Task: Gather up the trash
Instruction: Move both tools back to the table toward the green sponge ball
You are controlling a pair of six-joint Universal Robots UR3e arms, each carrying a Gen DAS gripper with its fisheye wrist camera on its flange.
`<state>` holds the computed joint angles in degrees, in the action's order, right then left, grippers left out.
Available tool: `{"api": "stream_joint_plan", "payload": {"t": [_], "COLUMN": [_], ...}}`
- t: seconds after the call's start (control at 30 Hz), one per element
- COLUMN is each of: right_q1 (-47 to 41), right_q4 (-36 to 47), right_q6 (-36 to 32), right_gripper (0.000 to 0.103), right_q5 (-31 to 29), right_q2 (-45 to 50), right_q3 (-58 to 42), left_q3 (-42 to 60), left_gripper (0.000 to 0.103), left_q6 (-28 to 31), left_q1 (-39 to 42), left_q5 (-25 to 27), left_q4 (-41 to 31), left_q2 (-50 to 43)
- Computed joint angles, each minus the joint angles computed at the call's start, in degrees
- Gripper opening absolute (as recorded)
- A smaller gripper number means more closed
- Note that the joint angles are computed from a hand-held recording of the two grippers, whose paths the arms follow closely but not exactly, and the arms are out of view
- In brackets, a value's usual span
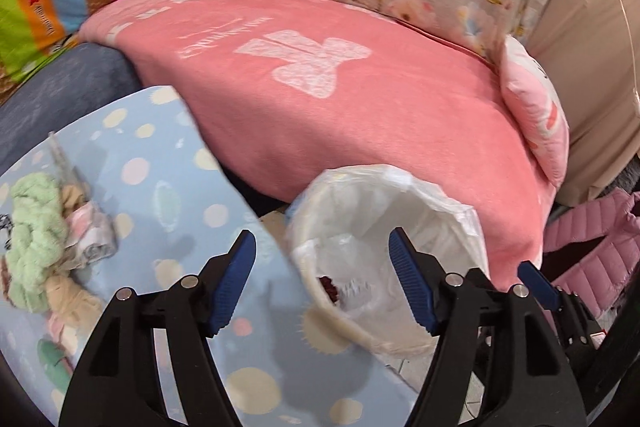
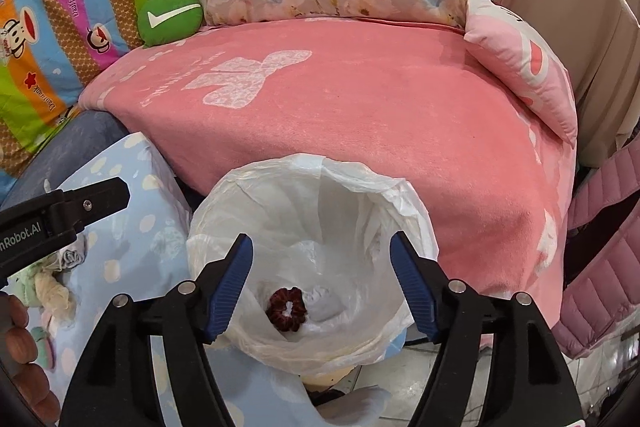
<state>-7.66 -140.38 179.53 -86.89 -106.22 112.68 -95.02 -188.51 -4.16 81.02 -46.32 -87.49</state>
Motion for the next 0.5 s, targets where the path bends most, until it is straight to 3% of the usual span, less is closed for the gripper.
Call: {"api": "stream_joint_plan", "payload": {"t": [0.13,0.5], "right_q1": [4.26,20.63], "right_q4": [0.75,2.68], "right_q6": [1.57,7.07], "right_gripper": [0.073,0.078], "right_q5": [-1.33,-7.57], "right_q2": [-0.34,3.32], "right_q3": [-1.31,-7.13], "left_q3": [-4.05,-17.15], "left_gripper": [0.067,0.090], "left_q6": [1.86,10.86], "left_q1": [2.83,21.76], "left_q5": [1.37,-2.08], "left_q4": [-1.25,-12.82], "left_q2": [5.63,27.34]}}
